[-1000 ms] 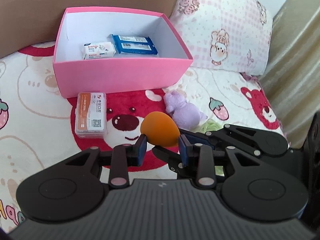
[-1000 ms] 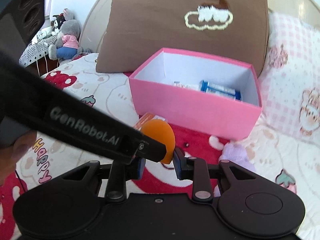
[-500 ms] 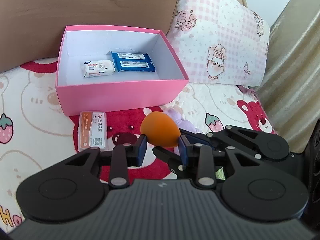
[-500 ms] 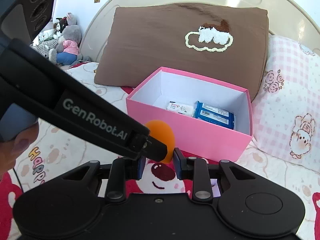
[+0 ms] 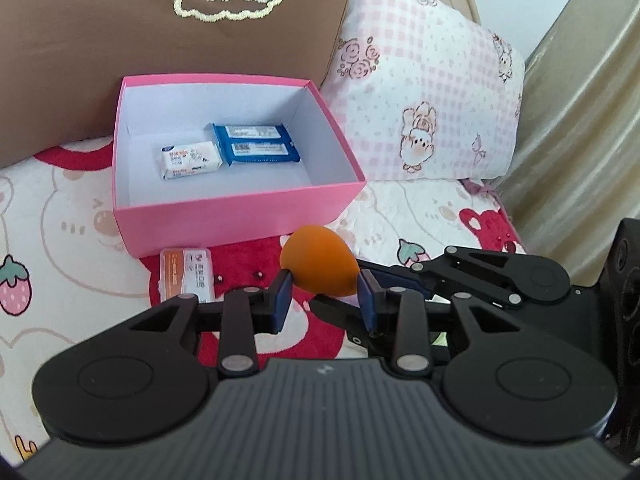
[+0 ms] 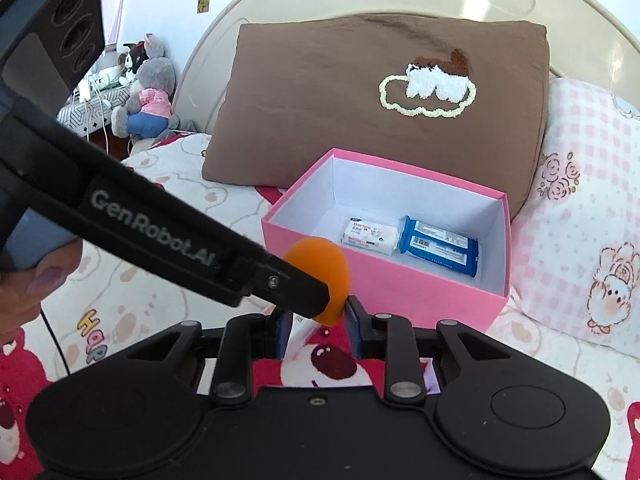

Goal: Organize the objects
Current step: 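Lift the orange sponge with the left gripper over the pink box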

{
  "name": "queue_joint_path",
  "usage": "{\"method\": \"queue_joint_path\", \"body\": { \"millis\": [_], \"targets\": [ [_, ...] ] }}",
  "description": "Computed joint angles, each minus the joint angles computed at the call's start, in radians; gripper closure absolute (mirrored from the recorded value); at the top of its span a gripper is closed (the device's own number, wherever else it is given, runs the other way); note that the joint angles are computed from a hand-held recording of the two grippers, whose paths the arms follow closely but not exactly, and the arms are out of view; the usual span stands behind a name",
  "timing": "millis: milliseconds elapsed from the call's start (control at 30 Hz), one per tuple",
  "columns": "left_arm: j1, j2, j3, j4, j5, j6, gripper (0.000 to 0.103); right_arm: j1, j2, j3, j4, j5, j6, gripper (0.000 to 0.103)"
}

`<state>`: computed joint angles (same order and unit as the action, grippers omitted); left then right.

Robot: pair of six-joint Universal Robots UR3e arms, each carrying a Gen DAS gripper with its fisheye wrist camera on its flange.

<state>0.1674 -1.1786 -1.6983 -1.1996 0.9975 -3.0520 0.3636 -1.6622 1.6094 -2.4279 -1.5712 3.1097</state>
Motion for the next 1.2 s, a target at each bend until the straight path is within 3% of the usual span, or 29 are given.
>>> {"method": "queue_joint_path", "body": {
  "millis": [333, 633, 967, 1200],
  "targets": [
    [0.011, -0.074, 0.096, 0.020, -0.007, -0.009, 0.069, -0.009, 0.073, -0.108, 0.000, -0.013, -0.067, 0.071],
    [0.024, -0.219, 0.288, -0.009, -0.039, -0.002, 0.067, -0.055, 0.176, -0.294, 0.064, 0.003, -0.176, 0.071],
    [0.017, -0.492, 0.602, -0.037, -0.022, -0.037, 0.067, -0.151, 0.358, -0.527, 0.130, 0.099, -0.208, 0.071],
    [0.019, -0.795, 0.993, -0.182, 0.035, -0.073, 0.067, -0.211, 0.599, -0.800, 0.199, 0.220, -0.155, 0.071]
  ]
}}
